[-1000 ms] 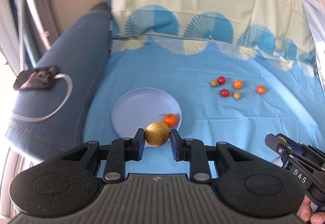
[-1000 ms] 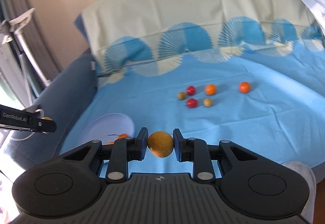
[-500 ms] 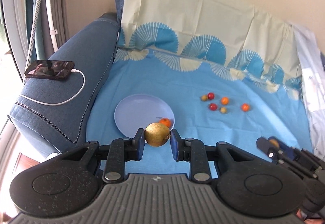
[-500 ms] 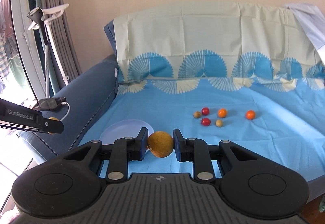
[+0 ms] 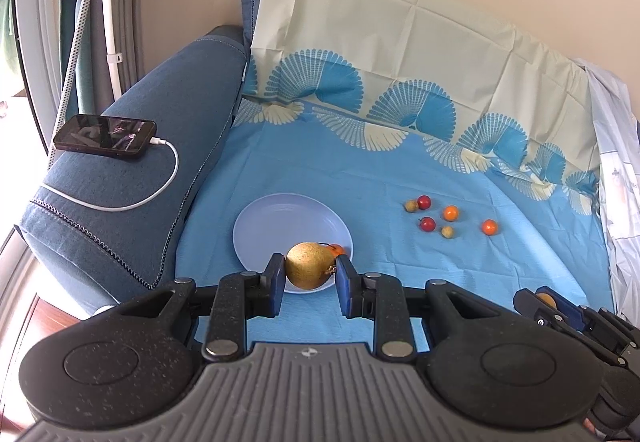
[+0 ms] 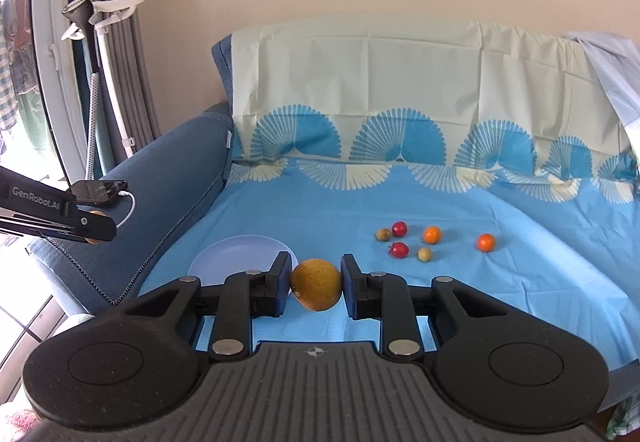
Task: Organize fruits
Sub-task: 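Carry both tan fruits over the blue plate and open both tools to drop them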
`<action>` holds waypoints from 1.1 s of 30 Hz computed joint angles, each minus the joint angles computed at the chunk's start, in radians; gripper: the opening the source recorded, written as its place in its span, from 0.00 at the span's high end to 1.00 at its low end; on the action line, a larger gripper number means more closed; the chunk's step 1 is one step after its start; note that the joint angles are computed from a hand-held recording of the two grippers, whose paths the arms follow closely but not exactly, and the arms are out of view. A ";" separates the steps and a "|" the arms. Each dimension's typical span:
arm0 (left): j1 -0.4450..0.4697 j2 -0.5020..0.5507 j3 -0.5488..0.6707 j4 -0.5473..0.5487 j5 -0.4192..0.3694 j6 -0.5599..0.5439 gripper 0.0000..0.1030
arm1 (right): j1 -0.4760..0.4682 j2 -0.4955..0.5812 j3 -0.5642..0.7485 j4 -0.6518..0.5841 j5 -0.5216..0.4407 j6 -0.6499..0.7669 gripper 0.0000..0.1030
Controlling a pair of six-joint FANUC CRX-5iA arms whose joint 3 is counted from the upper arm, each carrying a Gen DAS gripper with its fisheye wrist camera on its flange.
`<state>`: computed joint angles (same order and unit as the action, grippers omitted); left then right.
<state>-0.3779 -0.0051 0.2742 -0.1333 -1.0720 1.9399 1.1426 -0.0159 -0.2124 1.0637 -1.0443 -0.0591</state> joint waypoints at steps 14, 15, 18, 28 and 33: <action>0.029 0.143 0.085 0.051 -0.038 -0.069 0.71 | -0.072 0.079 0.087 -0.155 0.060 0.114 0.73; 0.031 0.155 0.094 0.054 -0.040 -0.073 0.71 | -0.080 0.088 0.097 -0.167 0.066 0.126 0.73; 0.041 0.187 0.110 0.062 -0.028 -0.086 0.71 | -0.103 0.119 0.131 -0.199 0.086 0.165 0.73; 0.070 0.331 0.198 0.060 -0.034 -0.114 0.71 | -0.203 0.267 0.304 -0.341 0.174 0.342 0.73; 0.087 0.416 0.267 0.050 -0.058 -0.128 0.71 | -0.248 0.365 0.421 -0.440 0.188 0.441 0.73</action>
